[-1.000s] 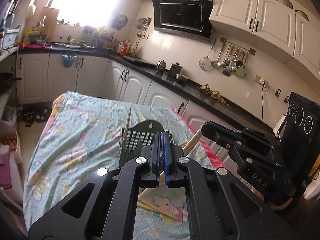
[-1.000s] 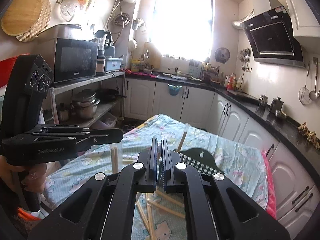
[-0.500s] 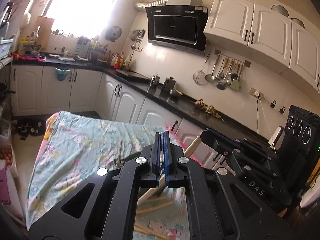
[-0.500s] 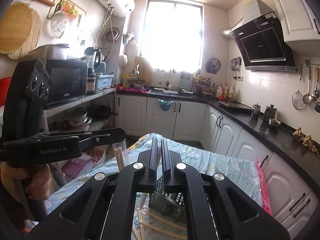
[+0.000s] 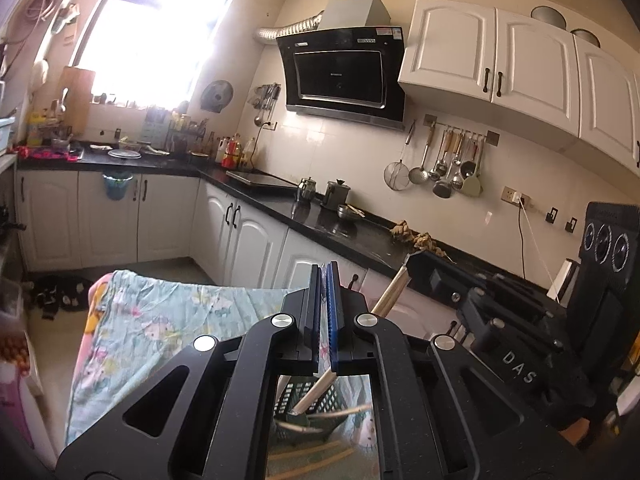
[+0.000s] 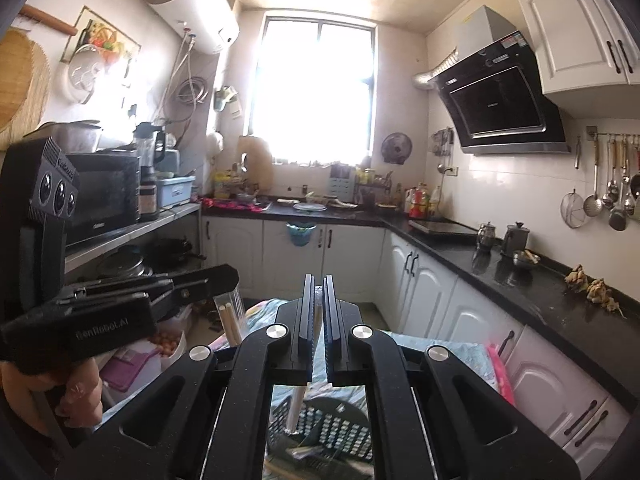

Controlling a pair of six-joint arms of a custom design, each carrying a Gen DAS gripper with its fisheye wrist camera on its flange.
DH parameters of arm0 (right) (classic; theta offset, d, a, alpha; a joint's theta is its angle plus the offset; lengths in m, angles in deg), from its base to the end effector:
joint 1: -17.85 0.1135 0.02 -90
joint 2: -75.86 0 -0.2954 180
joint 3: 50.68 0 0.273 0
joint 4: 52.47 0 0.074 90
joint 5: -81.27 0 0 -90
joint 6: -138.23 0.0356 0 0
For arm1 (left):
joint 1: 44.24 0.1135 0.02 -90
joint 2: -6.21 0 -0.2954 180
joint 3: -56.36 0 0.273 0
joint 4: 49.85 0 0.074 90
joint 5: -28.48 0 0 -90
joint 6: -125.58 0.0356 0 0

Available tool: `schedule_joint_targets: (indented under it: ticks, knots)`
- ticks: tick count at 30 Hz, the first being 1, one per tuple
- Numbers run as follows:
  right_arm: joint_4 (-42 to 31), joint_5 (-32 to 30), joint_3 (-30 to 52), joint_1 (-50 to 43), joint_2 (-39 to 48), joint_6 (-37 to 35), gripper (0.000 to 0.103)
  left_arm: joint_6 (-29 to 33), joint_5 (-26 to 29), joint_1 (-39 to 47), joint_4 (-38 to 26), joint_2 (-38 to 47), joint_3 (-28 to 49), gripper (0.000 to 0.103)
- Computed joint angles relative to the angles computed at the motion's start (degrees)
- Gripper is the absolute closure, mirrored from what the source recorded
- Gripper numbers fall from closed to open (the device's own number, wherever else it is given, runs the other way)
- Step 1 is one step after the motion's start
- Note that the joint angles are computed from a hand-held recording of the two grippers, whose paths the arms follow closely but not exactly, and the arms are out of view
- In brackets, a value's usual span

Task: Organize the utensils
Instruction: 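Lift both held chopsticks and carry them above the green caddy, then drop the chopsticks into the caddy slots and open both grippers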

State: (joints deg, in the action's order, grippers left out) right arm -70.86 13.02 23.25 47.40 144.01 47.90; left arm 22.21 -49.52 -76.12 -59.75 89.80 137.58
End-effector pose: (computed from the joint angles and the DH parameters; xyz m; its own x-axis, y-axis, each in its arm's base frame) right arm 0.2554 0.1297 0.3918 -0.1891 -0.1133 -0.9754 -0.1446 0.9857 -0.0865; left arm 0.3070 -0.1997 0.3726 -0.3349 -0.0581 -0.9405 0.6287 0.7297 -0.2689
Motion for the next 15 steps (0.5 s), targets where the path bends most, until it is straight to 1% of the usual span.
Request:
schedule_joint_targets:
  ticks: [7,12,15]
  knots:
    - [0.49,-0.87,0.28,-3.33,0.44,-0.18,0.099,-0.74,-0.13,0.25,-0.09,4.89,4.36,0.102]
    - [1.12,-1.21,-0.90,-5.51,0.74,-0.42,0.099,-1.26,0.59,0.26,1.44,7.08,5.21,0.102]
    - [1.50,-2.16,-1.54,-7.14,1.36,0.23,0.099,-1.16,-0.18,0.04,2.07,8.09,5.38,0.102]
